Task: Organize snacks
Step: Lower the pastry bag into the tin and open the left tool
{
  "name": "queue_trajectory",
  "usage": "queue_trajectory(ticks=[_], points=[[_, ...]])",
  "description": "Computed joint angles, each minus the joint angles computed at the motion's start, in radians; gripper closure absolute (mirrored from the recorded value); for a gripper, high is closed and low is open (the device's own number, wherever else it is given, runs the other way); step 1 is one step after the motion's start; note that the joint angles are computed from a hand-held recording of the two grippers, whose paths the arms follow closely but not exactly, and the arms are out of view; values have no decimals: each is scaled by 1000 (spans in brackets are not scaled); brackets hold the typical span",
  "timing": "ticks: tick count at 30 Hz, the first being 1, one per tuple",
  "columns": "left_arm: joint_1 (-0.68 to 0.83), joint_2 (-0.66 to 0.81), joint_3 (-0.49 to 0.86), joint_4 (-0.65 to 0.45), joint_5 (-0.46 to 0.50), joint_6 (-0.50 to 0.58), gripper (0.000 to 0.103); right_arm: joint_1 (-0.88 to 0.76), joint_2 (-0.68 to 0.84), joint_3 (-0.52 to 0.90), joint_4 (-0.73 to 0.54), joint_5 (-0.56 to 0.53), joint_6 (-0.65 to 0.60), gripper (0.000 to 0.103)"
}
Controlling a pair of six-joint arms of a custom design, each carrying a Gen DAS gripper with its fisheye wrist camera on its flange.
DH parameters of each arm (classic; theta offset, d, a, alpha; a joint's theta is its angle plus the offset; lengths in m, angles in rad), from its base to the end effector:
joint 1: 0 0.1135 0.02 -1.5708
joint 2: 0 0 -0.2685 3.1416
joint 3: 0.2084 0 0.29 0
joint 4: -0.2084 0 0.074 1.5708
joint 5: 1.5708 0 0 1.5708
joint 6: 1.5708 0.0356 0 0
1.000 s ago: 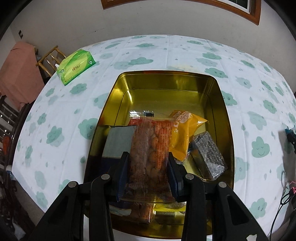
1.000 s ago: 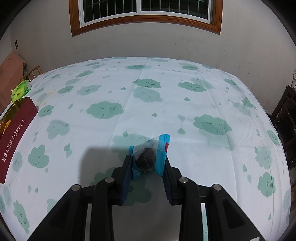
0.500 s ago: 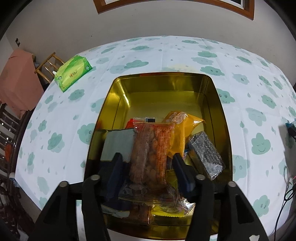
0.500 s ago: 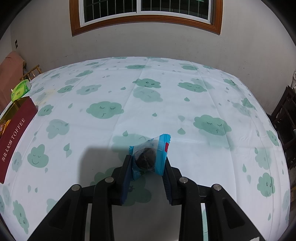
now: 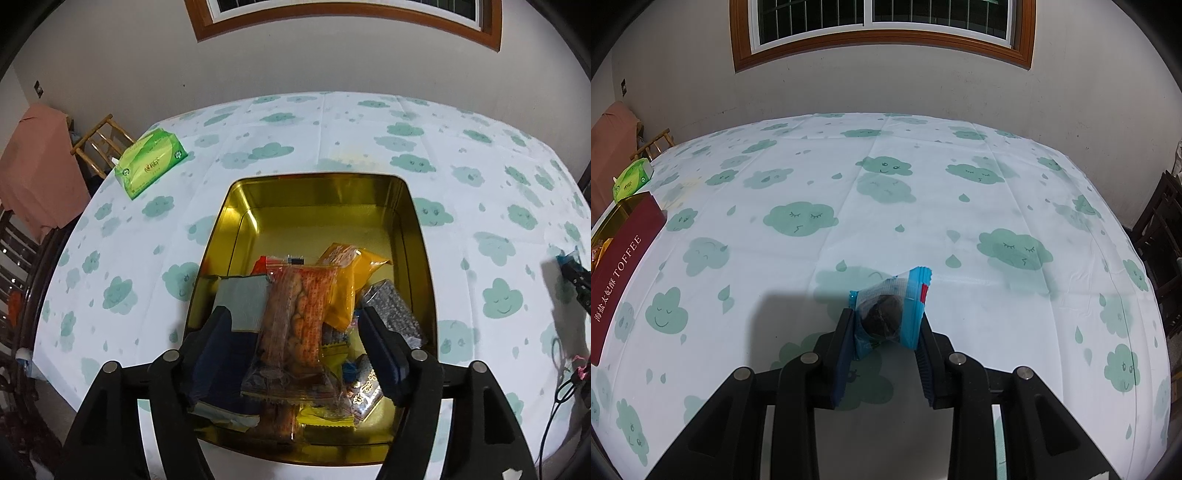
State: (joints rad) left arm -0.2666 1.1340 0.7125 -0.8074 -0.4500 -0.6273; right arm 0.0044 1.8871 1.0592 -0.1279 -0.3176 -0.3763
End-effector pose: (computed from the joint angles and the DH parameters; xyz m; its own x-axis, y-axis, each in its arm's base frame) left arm 0.2215 -0.0444 0.1955 -0.7925 -0.3314 -0.5120 -0.4553 0.8801 0.1350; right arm 0.4018 0.0129 0.1122 -0.6919 -0.3521 -0.6303 -0.4716 0.8815 0.0252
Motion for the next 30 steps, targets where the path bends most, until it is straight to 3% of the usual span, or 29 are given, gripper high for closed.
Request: queue_trajectory(ticks=[17,30], points=[[70,-190,-71,-67,23,1,33,1,0,-1,5,11,2,72],[120,-348,-132,-121,36,16,32,18,-108,-62,-9,57,105,74]])
